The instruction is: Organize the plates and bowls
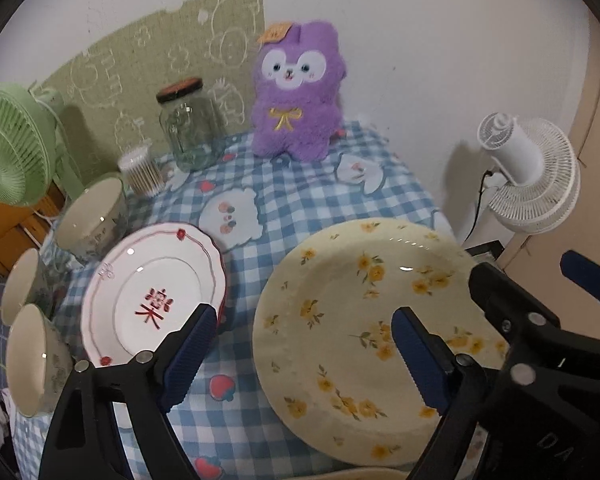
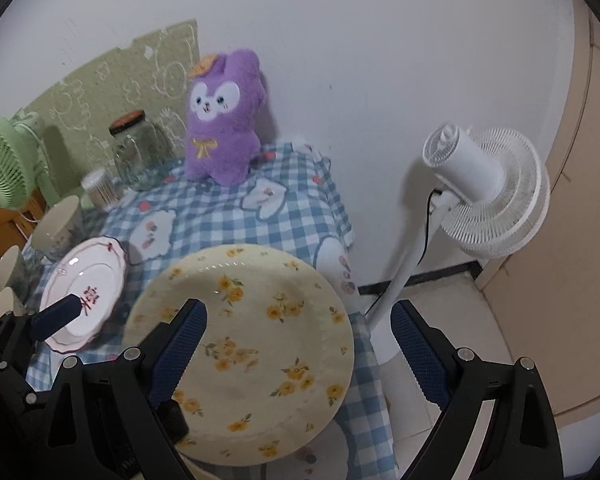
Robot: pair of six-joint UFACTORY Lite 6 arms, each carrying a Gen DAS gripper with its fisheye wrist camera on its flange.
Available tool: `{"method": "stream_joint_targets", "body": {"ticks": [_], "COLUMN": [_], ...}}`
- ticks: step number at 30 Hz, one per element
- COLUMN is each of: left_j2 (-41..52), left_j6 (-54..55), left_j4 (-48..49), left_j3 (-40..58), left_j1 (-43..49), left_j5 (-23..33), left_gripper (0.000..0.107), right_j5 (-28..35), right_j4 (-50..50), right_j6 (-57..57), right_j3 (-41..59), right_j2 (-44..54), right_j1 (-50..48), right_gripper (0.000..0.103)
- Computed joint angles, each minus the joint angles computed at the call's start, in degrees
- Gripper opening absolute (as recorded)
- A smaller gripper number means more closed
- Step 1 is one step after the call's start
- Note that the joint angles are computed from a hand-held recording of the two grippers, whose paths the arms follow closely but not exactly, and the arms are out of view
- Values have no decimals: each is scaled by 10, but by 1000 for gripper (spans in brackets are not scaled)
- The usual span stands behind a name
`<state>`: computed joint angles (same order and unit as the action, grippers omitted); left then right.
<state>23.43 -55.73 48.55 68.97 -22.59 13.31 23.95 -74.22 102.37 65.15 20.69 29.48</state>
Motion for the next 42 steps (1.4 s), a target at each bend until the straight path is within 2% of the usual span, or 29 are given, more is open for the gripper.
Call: {"method": "stream_joint_targets", "body": {"ticks": [5, 9, 11, 14, 18, 21, 24, 27, 28, 32, 35, 42], "left_j2": [50, 66, 84, 102, 115, 130, 139, 132, 135, 135, 133, 129], "left_j6": [52, -20, 39, 148, 150, 236, 275, 203, 190, 232, 237, 182], "left_j4": [-54, 21, -37, -143, -148, -237, -280, -205, -191, -230, -233, -180], "left_j3": [32, 36, 51, 68, 71, 84, 88, 76, 78, 77, 73, 65], "left_j1": [11, 14, 20, 31, 35, 45, 50, 42, 40, 42, 44, 44], "left_j5": [3, 3, 5, 5, 0, 3, 0, -7, -6, -14, -21, -28], "left_gripper": [85, 85, 84, 75, 70, 65, 62, 58, 57, 54, 52, 48], "right_j5": [-32, -43, -50, -54, -52, -57, -64, -69, -70, -87, -78, -73], "right_j4": [8, 4, 7, 20, 20, 33, 44, 51, 52, 81, 76, 50], "right_j6": [-9, -6, -9, -24, -28, -43, -54, -62, -61, -91, -85, -52], "right_j3": [20, 34, 39, 50, 58, 67, 73, 78, 78, 83, 87, 85], "right_j2": [48, 76, 89, 106, 122, 137, 148, 157, 158, 168, 176, 176], "right_j1": [-29, -43, -49, -55, -57, -60, -64, -67, -67, -74, -73, -70], "right_gripper": [95, 95, 95, 95, 93, 91, 87, 75, 68, 55, 51, 50]}}
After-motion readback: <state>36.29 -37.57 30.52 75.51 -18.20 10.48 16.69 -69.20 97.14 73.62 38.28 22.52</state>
